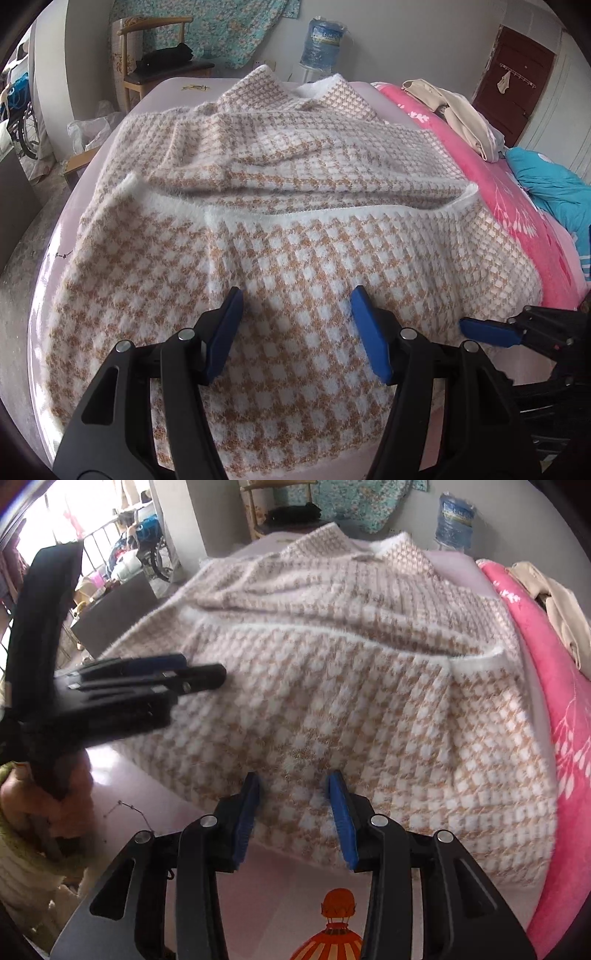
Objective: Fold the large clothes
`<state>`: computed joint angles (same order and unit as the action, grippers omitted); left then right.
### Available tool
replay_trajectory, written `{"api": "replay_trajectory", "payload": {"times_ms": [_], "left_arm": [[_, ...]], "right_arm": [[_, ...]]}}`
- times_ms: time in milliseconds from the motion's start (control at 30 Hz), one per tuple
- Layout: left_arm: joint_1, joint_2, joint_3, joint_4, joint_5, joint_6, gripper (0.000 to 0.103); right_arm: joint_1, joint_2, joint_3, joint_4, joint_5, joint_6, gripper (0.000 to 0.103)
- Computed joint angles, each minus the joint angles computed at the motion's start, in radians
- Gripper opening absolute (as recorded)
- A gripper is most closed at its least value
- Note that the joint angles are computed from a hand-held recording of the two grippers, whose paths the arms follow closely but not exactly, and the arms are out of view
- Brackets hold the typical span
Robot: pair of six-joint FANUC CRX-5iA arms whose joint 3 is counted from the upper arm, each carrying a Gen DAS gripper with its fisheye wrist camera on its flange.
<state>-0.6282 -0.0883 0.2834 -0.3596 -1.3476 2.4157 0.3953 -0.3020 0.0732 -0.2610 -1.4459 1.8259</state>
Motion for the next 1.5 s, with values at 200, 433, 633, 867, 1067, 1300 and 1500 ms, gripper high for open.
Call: {"api": "replay_trajectory", "payload": {"times_ms": [200,433,633,867,1067,1300,1500], "left_arm": [[-0.05,-0.016,0.028,-0.074,-0.012,0.017,0.058],[-0.136,-0.047,-0.008,-0.031,0.072,-0.014,0.058],[-0.212,0.025,0.028,-0.147,-0.038,0.024,0.061],[-0.189,-0.019,-0.045,-0.125,0.038,0.095,0.064],[-0.221,-0.001,-0.005,-0.176,-0.003,0.152,0.065],[-0.271,-0.025,0.013,-0.276,-0.088,0.203,0.065],[-0.227,-0.033,-0.038,-0.232,-0.06,0.192,0.066]], "right_arm": [[-0.009,-0.049,0.011,0.048,0.006,-0.051,0.04],[-0.029,-0.068,-0.088,0.086,0.064,-0.086,0.04],[-0.065,-0.069,-0.052,0.081,0.054,-0.113,0.04],[-0.024,-0.091,-0.132,0.157,0.114,-0.142,0.043],[-0.066,-0.061,-0.053,0.11,0.042,-0.182,0.044],[-0.019,-0.067,-0.12,0.227,0.078,-0.273,0.044],[0.001,-0.095,-0.123,0.259,0.093,-0.329,0.045]]}}
